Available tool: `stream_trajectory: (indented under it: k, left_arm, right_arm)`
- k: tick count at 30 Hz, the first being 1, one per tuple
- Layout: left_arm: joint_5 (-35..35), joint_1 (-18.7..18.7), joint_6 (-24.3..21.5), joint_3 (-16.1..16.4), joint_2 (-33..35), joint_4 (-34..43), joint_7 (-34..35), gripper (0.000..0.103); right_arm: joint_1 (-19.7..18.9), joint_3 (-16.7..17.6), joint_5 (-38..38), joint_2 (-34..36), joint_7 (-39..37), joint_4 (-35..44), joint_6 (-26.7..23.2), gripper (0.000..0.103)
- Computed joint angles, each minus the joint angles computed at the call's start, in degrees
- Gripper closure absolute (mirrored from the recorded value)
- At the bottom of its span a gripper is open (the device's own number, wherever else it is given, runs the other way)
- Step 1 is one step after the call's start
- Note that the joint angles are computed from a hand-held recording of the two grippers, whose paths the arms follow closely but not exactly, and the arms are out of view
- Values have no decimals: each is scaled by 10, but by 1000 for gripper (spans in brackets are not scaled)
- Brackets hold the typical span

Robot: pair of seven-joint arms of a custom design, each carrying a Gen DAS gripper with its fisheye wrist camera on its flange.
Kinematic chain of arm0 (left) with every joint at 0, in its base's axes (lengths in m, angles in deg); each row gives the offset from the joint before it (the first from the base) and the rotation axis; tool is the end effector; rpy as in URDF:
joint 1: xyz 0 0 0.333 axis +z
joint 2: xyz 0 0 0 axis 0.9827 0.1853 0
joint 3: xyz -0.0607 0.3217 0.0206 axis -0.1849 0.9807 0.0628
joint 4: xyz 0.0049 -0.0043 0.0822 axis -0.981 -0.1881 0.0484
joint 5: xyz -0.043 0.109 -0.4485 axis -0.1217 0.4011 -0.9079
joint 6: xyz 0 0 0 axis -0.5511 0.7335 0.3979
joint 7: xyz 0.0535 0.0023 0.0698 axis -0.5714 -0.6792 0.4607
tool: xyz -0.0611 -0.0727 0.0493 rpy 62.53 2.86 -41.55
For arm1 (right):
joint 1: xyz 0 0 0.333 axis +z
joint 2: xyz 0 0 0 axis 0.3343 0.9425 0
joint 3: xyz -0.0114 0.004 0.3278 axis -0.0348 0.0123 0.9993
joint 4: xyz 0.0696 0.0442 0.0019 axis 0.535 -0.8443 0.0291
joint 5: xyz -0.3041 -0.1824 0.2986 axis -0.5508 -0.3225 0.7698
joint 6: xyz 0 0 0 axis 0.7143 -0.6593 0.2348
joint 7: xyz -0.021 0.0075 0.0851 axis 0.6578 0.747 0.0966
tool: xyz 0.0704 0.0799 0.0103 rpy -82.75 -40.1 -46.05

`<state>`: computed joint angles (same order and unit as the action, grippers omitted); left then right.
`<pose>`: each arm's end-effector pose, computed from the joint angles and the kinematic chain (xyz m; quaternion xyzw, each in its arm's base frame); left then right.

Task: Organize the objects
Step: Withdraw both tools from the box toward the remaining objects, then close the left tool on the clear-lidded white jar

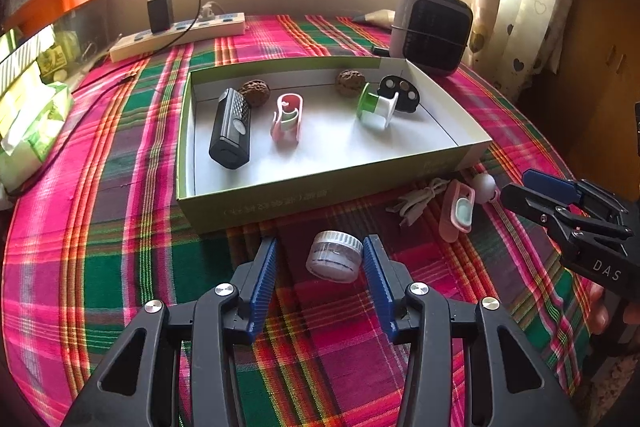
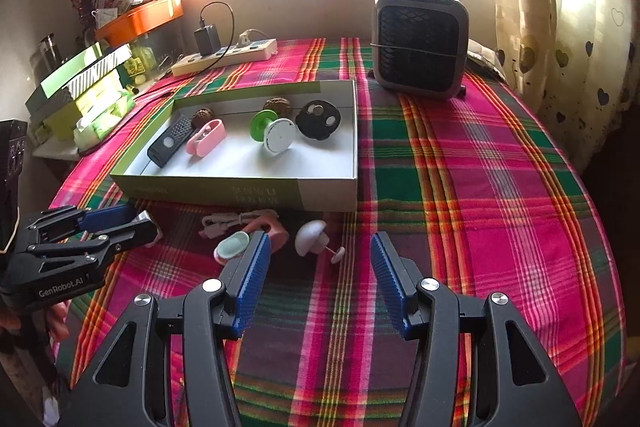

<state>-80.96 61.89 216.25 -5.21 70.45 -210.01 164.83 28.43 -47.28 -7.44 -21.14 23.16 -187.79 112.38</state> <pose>0.5173 -0.1709 0.4482 -0.5755 0.7420 -0.3070 0.1548 0.4892 0.1038 0.4474 -0.6926 0.6148 -0.2132 0.3113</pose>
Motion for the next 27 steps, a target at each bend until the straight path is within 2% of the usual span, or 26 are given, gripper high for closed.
stream_trajectory:
  k: [7,11,16,27]
  left_arm:
    - [17,11,-5,-8,6,4,-18,61]
    - [23,16,-7,-11,9,4,-26,61]
    - [23,15,-8,-11,10,5,-25,61]
    - [40,21,-6,-15,11,6,-40,61]
  right_arm:
    - [-3,3,-9,14,6,7,-11,50]
    - [-29,26,-41,27,33,19,-21,50]
    - [-44,36,-76,42,68,34,-35,50]
    - [-46,29,-128,59,113,50,-49,50]
